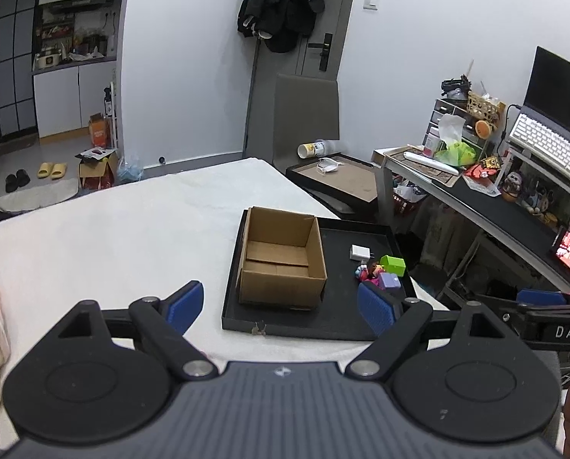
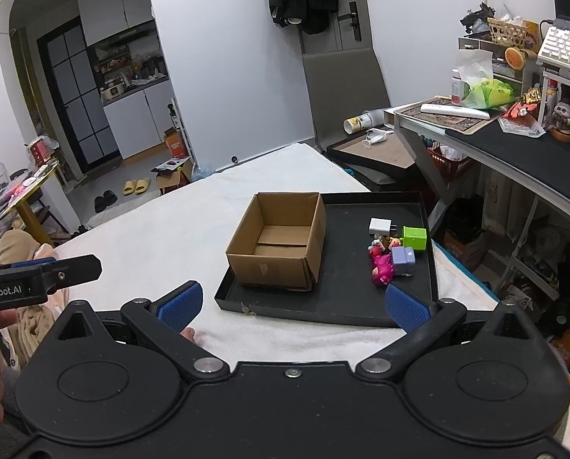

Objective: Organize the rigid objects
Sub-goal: 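Move the right gripper to the pink dinosaur and close on it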

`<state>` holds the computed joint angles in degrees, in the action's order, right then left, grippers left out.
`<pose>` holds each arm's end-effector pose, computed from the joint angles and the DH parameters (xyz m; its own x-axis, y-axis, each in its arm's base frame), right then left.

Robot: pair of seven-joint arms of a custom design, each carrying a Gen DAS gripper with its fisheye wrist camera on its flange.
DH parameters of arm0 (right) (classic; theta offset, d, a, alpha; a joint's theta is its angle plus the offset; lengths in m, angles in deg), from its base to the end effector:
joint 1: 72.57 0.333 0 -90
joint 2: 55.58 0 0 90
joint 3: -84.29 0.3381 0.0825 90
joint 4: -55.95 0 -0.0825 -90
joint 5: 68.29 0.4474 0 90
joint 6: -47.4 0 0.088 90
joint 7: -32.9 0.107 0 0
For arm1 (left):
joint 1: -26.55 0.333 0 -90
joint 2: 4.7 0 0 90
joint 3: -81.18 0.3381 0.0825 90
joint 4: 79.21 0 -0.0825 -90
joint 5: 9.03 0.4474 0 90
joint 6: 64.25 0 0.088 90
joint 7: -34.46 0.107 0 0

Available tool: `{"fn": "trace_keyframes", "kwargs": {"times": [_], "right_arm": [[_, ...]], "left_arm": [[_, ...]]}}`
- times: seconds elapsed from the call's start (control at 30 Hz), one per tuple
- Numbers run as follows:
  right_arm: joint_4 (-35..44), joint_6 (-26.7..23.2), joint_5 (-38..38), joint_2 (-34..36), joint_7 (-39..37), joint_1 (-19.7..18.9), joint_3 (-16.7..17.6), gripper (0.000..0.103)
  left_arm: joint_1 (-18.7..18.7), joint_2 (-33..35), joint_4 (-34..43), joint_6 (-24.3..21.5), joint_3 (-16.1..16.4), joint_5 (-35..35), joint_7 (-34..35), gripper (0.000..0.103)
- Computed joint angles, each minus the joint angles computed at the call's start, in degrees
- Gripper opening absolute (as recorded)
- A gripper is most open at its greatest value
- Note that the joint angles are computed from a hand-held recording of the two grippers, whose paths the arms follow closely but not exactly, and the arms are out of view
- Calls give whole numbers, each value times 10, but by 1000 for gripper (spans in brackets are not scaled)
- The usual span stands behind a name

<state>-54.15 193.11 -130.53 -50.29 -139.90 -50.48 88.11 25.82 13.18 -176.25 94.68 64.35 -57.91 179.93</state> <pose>0.6073 0.3060 0.4910 -0.3536 -0.9116 -0.2097 -0.5064 0.3750 -0.7765 0.7338 -0.1721 0.4923 -0.5621 -0.8161 0.1342 -0.5373 0.2370 -0.8094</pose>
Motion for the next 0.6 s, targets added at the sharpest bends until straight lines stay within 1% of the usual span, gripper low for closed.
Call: {"fn": "trace_keyframes", "kwargs": {"times": [0.23, 0.33, 0.4, 0.47, 0.53, 0.6], "right_arm": [[4, 20, 1, 11, -6, -8, -8, 103], [8, 47, 11, 21, -12, -15, -15, 103], [8, 57, 12, 26, -12, -17, -20, 103], [10, 68, 24, 33, -18, -21, -25, 103], [11, 77, 34, 39, -26, -25, -30, 103], [14, 76, 41, 46, -31, -26, -35, 103]], "left_arm": [[-12, 32, 37, -1, 1, 37, -31, 87], [-16, 49, 55, -3, -1, 57, -42, 87], [-27, 61, 68, -1, 7, 87, -70, 87], [-28, 78, 88, -11, 7, 104, -88, 87], [-31, 94, 106, -10, 5, 121, -104, 87], [-34, 112, 128, -18, 5, 139, -121, 87]]}}
